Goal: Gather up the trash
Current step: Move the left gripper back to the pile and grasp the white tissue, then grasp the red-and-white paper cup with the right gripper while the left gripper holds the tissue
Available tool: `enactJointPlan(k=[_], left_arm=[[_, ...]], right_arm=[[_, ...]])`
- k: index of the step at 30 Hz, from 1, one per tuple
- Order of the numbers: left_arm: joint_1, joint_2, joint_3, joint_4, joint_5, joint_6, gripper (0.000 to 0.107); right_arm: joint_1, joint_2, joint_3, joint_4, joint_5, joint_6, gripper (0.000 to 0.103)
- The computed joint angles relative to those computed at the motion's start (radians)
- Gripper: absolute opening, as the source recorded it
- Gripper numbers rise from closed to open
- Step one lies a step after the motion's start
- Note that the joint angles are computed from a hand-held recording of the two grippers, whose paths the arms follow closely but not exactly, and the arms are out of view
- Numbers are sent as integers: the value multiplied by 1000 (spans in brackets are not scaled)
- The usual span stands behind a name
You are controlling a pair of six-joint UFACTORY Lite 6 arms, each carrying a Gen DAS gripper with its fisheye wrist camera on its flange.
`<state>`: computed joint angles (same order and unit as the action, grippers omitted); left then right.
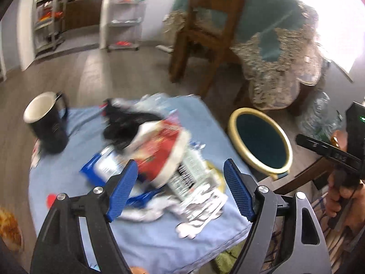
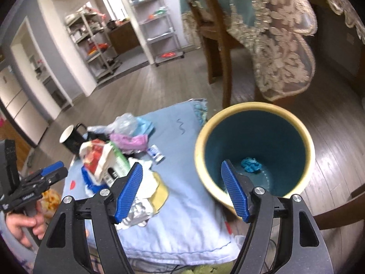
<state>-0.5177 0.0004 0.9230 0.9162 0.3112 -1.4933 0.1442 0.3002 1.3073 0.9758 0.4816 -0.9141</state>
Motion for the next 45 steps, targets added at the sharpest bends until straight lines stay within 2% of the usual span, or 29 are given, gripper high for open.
enactJointPlan(k=[5,10,11,16,22,24,26,29,33,36,42,45], left_arm=[[23,-75,-121,18,-6,-36,76],[30,-54,-165,-37,-7,29,73],[34,-36,-163,-68,-21,61,67],[19,104,-90,-183,-57,209,54],[22,278,-9,-170,-82,215,51],[23,319,16,-195,-73,242,46],[19,362,46,-260,-61,314,33],[0,390,68,-248,-25,312,19],[16,327,26,-301,-41,351,16],[28,213,-53,-359,-64,377,16],[55,36,-154,-578,-59,551,16],[101,-66,-223,-602,-49,566,16]], right_arm=[[54,12,1,-19,-8,19,72],[128,51,13,-60,-16,65,72],[136,60,14,-63,-16,61,72],[230,122,38,-175,-48,106,71],[259,136,26,-212,-52,110,70],[259,135,20,-208,-54,107,70],[257,136,20,-216,-49,114,70],[257,156,38,-232,-41,131,70],[261,163,45,-234,-39,134,70],[266,161,45,-228,-41,129,70],[289,171,57,-223,-34,129,70],[324,183,71,-222,-21,122,67]])
